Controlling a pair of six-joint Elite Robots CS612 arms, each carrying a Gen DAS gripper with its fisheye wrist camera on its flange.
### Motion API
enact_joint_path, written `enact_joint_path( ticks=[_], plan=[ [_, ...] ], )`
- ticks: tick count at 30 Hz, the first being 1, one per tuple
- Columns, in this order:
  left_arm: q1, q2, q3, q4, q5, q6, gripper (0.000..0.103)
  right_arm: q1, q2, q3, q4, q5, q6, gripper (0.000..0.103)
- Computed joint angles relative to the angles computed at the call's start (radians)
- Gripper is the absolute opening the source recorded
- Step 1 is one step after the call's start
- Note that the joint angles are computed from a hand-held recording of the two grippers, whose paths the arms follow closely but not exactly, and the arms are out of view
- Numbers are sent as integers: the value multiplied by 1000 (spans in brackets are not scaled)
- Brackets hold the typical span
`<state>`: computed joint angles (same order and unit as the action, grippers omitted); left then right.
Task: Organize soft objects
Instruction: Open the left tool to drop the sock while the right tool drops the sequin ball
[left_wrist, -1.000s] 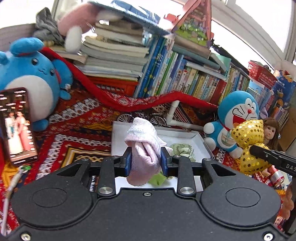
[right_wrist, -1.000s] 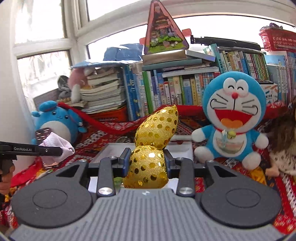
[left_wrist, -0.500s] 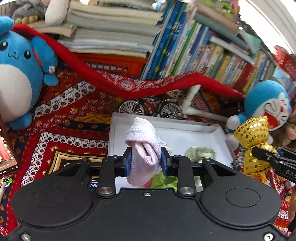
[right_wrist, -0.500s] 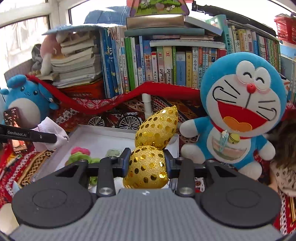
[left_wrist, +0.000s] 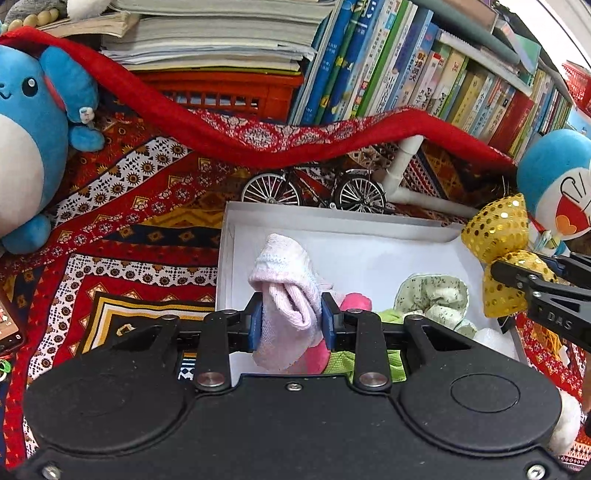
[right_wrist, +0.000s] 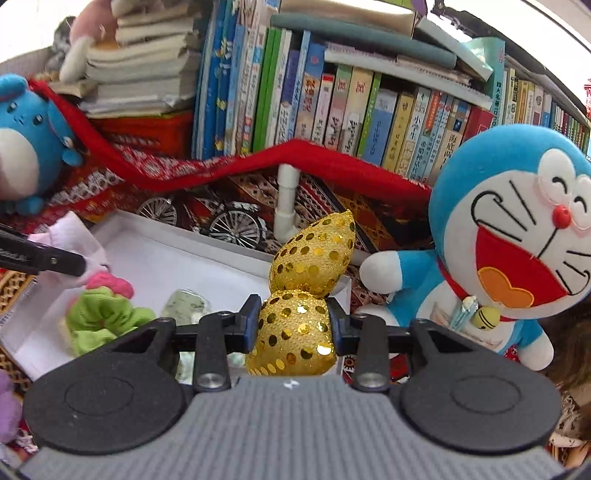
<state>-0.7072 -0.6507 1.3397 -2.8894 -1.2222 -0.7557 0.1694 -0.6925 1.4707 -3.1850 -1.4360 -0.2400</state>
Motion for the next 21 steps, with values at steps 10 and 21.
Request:
enact_joint_path(
  ticks=[10,21],
  plan=[
    [2,15,-13,26,-47,19,31,-2,14,-14,64,23,1,44],
    [6,22,-20,39,-70,26,36,-4,22,-16,81,55,-6,60]
  ],
)
